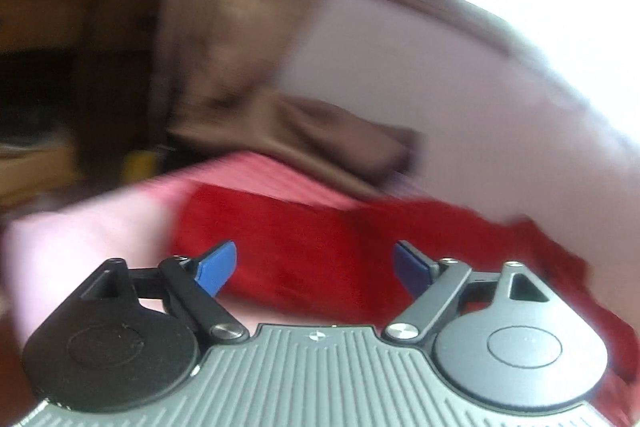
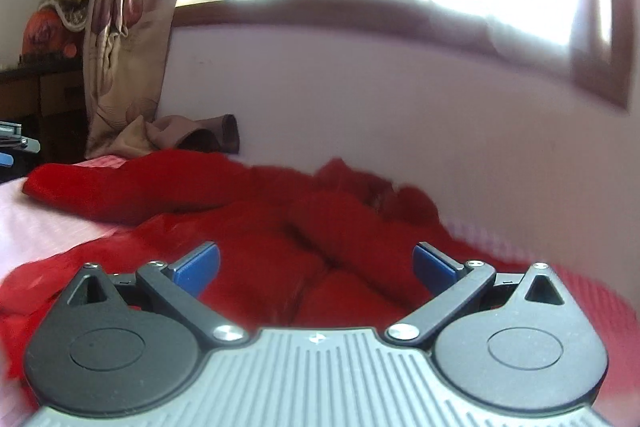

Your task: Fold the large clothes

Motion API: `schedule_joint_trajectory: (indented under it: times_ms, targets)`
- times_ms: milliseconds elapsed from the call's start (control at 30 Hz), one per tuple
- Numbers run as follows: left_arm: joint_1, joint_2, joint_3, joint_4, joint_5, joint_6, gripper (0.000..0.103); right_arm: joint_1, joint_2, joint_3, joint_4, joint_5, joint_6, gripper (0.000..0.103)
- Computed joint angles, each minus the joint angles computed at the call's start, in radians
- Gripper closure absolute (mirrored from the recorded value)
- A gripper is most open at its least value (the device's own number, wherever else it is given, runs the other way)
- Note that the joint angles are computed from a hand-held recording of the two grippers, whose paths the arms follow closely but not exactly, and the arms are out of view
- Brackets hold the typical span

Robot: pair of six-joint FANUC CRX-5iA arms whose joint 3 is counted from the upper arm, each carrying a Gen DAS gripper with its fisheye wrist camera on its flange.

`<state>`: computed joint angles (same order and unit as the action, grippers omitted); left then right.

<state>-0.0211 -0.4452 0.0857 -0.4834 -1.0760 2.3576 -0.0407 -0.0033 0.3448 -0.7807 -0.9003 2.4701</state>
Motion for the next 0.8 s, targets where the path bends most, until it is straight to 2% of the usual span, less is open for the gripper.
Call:
schedule_joint_trajectory:
  times_ms: [67,133,267,333,367,400,433,467,500,533,600,700,800]
  targets:
    - [0.008,0.015,-0.031,0.066,0.080,-0.048,0.011,0.096,0.054,0.030,0.126,0.078,-0.068,0.000]
    - [-0.001,0.031,-0.060,0.082,0.142,-0.057,0.002,0.181,0.121,0.068,0.252,0.124,-0.141,0.000]
    - [-0.027,0.062,-0.106,0.079,0.204,-0.039,0.000,0.319,0.236,0.091,0.546,0.240,-0.305,0.000]
    - [-0.055,0.078,-0.112,0.046,0.209,-0.002,0.000,0.374,0.293,0.080,0.742,0.300,-0.424,0.003]
    - [-0.069,0.081,-0.119,0.026,0.211,0.019,0.000,0.392,0.315,0.062,0.838,0.342,-0.481,0.015]
    - [-0.080,0.083,-0.128,0.015,0.213,0.032,0.000,0.398,0.334,0.066,0.882,0.344,-0.495,0.028]
    - [-0.090,0.085,-0.136,0.007,0.211,0.042,0.001,0.401,0.362,0.093,0.911,0.318,-0.499,0.067]
    - [-0.100,0.097,-0.130,0.000,0.199,0.054,0.001,0.401,0.385,0.120,0.936,0.285,-0.513,0.085]
    - [-0.094,0.093,-0.136,0.012,0.207,0.047,0.001,0.388,0.395,0.143,0.921,0.268,-0.513,0.085]
    - [-0.096,0.082,-0.146,0.005,0.224,0.054,0.000,0.361,0.385,0.155,0.854,0.281,-0.479,0.090]
    - [-0.077,0.072,-0.162,0.024,0.242,0.055,0.000,0.300,0.349,0.151,0.769,0.333,-0.451,0.091]
    - [-0.045,0.072,-0.171,0.078,0.253,0.054,0.000,0.177,0.306,0.180,0.633,0.354,-0.405,0.091]
    - [-0.044,0.062,-0.184,0.072,0.272,0.076,0.000,0.052,0.303,0.217,0.627,0.367,-0.434,0.090]
